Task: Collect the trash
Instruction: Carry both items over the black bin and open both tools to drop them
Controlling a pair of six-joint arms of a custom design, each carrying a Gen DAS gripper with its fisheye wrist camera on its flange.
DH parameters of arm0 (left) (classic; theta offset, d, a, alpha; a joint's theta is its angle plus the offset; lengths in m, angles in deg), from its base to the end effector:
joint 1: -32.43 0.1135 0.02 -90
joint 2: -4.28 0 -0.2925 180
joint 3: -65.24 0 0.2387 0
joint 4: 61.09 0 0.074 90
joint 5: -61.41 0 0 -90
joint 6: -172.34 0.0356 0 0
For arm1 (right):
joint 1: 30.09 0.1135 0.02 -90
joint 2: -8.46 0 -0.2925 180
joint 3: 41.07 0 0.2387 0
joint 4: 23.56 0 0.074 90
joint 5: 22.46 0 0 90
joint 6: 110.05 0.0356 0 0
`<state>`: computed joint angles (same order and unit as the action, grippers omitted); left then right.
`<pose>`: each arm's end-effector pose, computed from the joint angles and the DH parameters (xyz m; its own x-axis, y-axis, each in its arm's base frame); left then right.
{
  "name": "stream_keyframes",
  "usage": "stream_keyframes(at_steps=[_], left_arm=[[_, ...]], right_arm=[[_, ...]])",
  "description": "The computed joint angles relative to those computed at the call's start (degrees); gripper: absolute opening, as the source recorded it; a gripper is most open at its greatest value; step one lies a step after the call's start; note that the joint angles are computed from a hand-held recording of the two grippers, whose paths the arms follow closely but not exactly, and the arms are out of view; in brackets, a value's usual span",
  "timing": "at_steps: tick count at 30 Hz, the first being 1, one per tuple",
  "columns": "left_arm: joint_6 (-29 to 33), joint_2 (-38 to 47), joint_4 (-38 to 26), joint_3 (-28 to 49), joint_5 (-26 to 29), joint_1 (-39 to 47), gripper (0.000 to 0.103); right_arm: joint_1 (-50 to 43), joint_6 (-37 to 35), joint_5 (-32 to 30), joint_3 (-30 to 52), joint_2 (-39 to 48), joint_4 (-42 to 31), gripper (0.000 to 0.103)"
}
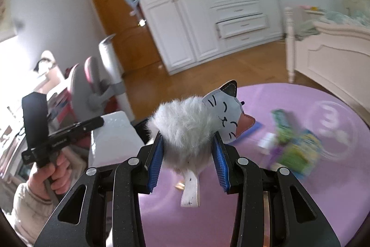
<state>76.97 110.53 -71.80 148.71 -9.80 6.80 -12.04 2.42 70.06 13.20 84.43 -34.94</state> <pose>0.3663 -0.1884 0.2425 -0.5563 0.1686 -0.8137 0.6023 0.7565 -0.2550 0.2502 0.0799 0.2492 -0.5845 0.2111 -0.7835 -0.0553 0.9529 0.2981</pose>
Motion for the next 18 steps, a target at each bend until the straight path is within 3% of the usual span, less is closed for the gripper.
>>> stream_keyframes(at_steps=[9, 18], left_arm=[[-1.05, 5.19, 1.6, 2.0, 2.13, 9.22, 0.019], [-2.45, 12.76, -0.16, 9.42, 3.79, 13.75, 0.019]], right_arm=[[5.69, 0.16, -4.58, 26.35, 26.67, -5.14, 0.04], [7.24, -0.49, -6.88, 48.43, 44.88, -14.55, 0.041]])
